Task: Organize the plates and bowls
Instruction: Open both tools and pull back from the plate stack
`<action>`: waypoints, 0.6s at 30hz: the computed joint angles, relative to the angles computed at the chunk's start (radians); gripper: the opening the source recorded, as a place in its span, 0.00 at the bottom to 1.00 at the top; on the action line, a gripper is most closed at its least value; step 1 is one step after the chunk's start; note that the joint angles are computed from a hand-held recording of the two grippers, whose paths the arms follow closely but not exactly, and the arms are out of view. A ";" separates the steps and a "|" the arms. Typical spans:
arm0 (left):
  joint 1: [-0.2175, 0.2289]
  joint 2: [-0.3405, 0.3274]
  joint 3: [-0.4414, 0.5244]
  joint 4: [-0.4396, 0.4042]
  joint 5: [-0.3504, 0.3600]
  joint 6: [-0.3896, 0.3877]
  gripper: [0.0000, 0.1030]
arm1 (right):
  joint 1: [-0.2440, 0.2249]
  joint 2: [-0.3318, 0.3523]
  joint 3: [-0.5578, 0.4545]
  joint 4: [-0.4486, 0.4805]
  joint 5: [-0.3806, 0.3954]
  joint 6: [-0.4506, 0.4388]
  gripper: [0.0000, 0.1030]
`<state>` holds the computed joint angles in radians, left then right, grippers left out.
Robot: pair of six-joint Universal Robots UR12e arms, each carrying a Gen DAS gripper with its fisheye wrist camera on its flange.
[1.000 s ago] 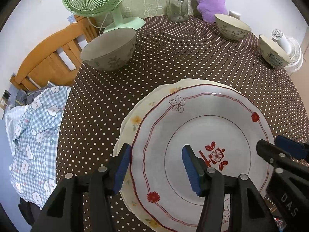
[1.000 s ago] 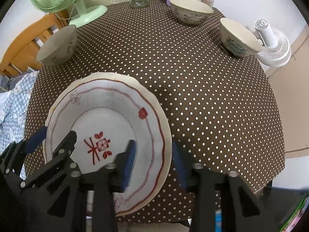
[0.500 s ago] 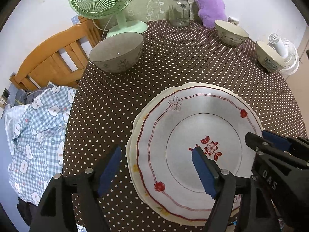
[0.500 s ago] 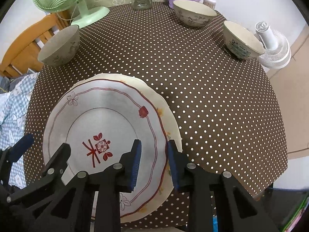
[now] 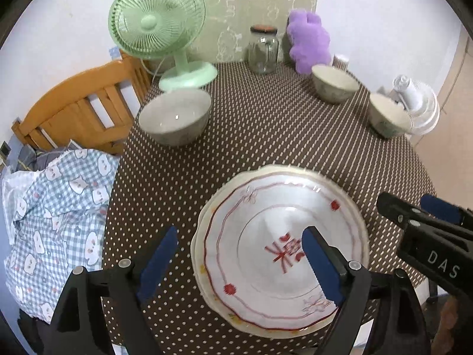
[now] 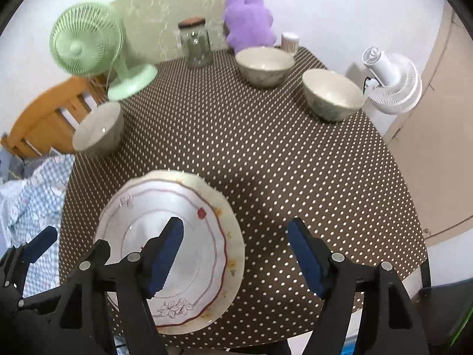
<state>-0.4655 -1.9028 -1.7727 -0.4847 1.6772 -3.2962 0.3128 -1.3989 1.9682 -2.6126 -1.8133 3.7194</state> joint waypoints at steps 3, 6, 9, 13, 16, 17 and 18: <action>-0.010 -0.001 0.012 0.016 0.006 -0.020 0.87 | -0.010 -0.014 0.009 -0.027 0.008 -0.020 0.76; -0.026 -0.007 0.029 0.028 0.026 -0.036 0.89 | -0.030 -0.031 0.023 -0.058 0.016 -0.050 0.78; -0.042 -0.016 0.051 0.025 0.046 -0.067 0.89 | -0.044 -0.043 0.028 -0.082 0.002 -0.091 0.78; -0.068 -0.033 0.086 0.017 0.078 -0.097 0.89 | -0.083 -0.066 0.037 -0.094 0.048 -0.160 0.78; -0.088 -0.046 0.115 -0.001 0.101 -0.119 0.89 | -0.111 -0.076 0.037 -0.086 0.080 -0.205 0.78; -0.092 -0.049 0.123 -0.006 0.100 -0.128 0.89 | -0.122 -0.079 0.040 -0.089 0.094 -0.219 0.78; -0.098 -0.054 0.133 -0.009 0.105 -0.138 0.89 | -0.132 -0.084 0.044 -0.091 0.108 -0.233 0.79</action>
<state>-0.5634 -1.9572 -1.6400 -0.4937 1.7826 -3.4346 0.1811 -1.4828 2.0119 -2.7038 -1.7056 3.4868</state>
